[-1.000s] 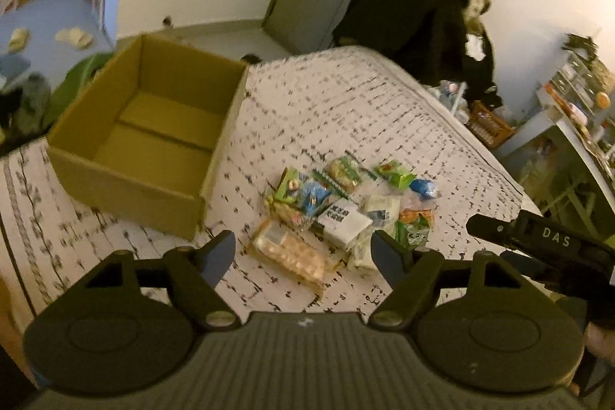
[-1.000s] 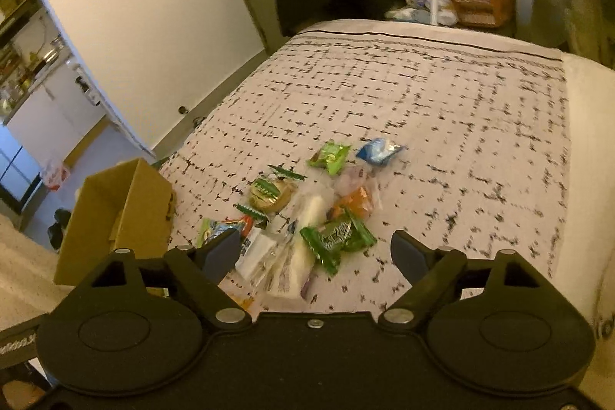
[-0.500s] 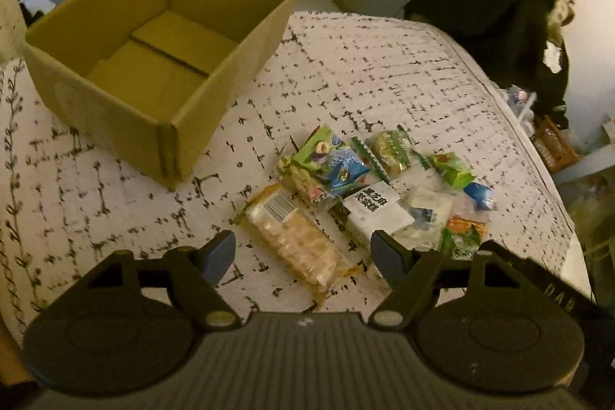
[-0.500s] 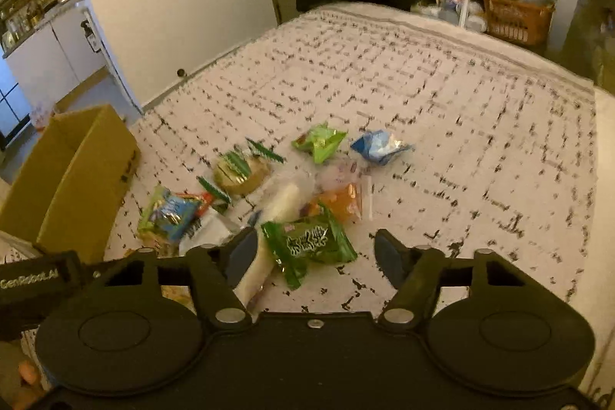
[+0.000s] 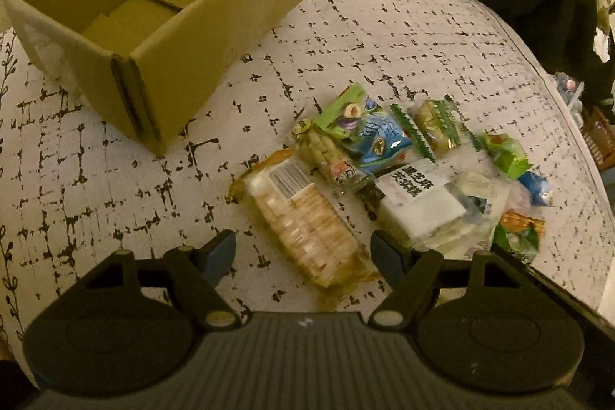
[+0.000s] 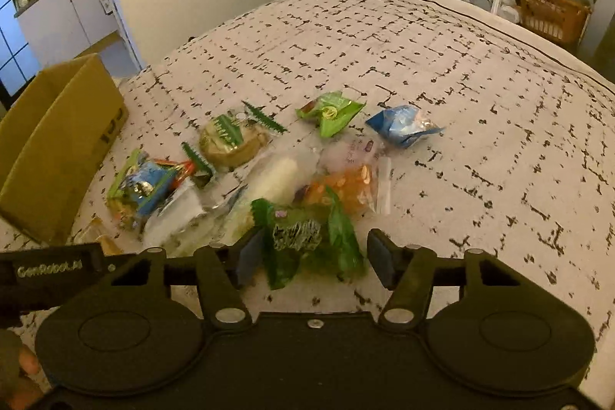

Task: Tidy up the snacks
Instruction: 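Grasp the green snack bag with the right tool while the left tool grasps the barcode wafer pack, then carry the green bag and wafer pack over the cardboard box with both tools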

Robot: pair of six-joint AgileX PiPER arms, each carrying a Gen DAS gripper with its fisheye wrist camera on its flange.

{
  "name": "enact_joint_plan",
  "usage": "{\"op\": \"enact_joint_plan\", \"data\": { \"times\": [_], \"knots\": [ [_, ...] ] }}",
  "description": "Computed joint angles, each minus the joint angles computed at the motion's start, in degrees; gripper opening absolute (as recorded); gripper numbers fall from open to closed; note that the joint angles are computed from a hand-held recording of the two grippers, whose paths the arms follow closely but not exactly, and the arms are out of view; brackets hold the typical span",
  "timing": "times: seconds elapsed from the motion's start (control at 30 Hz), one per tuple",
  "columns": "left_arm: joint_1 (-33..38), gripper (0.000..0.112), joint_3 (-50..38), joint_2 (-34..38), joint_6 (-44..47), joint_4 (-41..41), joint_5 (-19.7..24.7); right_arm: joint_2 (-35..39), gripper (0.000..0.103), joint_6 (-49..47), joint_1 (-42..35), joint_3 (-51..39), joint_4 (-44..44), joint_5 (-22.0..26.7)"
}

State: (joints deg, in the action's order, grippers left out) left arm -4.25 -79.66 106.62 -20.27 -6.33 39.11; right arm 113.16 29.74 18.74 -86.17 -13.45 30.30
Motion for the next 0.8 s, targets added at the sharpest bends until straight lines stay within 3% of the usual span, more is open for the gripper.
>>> {"op": "enact_joint_plan", "data": {
  "times": [0.07,0.17,0.33,0.5,0.63,0.8],
  "knots": [
    [-0.5,0.076,0.0,0.2,-1.1,1.3,-0.2,1.0,0.057,1.1,0.4,-1.1,-1.9,1.0],
    [-0.6,0.076,-0.1,0.2,-1.5,1.6,-0.1,0.5,0.038,-2.9,0.6,-0.8,0.1,1.3],
    [-0.3,0.076,-0.1,-0.4,-2.1,4.0,2.6,-0.3,0.032,-2.9,0.7,-0.8,0.9,2.8],
    [1.0,0.074,2.5,-1.9,-0.1,3.8,1.8,-2.2,0.032,-2.4,2.2,-0.1,-0.2,3.6],
    [1.6,0.032,4.0,-2.9,0.2,5.0,0.4,-3.7,0.032,-1.3,2.5,0.5,-0.3,3.6],
    [3.9,0.031,4.6,-4.3,7.6,-0.3,0.0,-6.2,0.031,1.4,3.5,1.7,-1.2,3.2]
  ]
}}
